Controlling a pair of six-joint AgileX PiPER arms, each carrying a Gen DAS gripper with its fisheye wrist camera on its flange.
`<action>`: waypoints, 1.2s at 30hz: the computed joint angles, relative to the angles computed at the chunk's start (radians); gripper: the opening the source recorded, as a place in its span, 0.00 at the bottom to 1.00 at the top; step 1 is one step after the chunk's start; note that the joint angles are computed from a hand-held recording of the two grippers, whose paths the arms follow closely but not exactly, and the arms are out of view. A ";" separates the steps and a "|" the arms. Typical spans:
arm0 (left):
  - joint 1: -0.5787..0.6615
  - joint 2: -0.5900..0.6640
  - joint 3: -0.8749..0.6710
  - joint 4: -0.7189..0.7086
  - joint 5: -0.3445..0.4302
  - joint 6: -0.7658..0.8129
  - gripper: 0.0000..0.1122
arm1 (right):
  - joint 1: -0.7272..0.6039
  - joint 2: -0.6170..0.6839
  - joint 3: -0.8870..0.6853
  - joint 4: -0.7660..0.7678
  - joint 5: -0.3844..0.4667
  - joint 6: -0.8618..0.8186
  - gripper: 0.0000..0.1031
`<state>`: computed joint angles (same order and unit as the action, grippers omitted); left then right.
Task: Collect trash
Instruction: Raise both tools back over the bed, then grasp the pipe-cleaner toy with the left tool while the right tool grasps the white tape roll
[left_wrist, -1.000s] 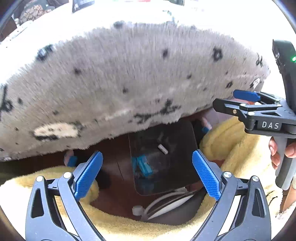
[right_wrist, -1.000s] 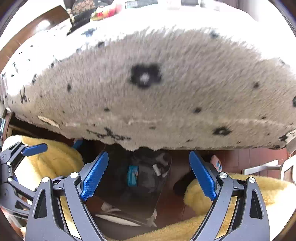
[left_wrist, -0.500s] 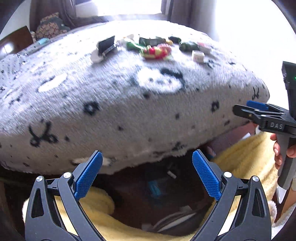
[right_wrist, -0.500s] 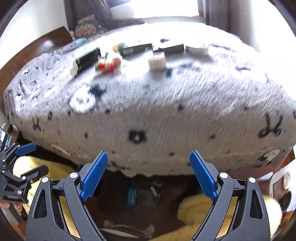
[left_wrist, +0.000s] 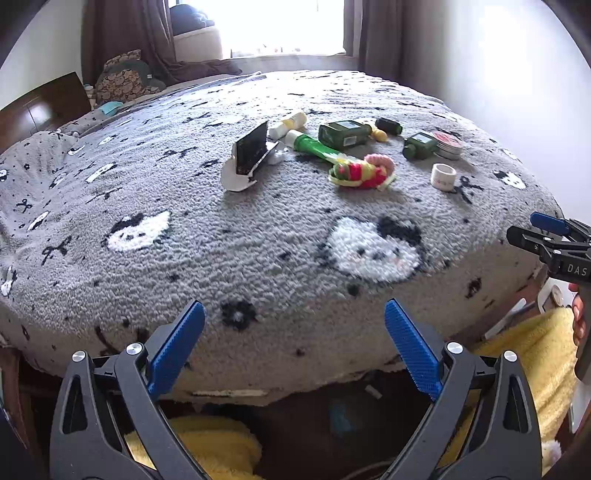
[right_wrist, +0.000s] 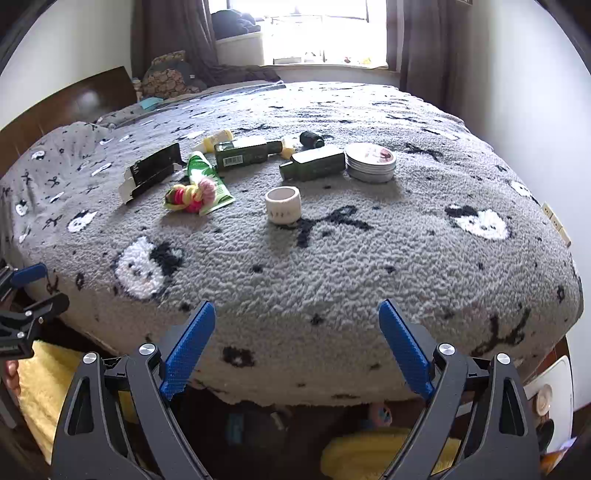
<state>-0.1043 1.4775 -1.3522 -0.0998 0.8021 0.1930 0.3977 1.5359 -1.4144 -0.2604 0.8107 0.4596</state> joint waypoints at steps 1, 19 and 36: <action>0.005 0.015 -0.017 -0.003 0.002 0.000 0.83 | -0.003 0.017 -0.016 0.003 -0.003 -0.008 0.88; 0.047 0.277 -0.290 -0.047 0.038 0.000 0.82 | -0.059 0.292 -0.314 0.074 -0.005 -0.096 0.78; -0.124 0.608 -0.784 -0.083 0.199 -0.081 0.82 | -0.101 0.401 -0.445 0.120 -0.026 -0.218 0.33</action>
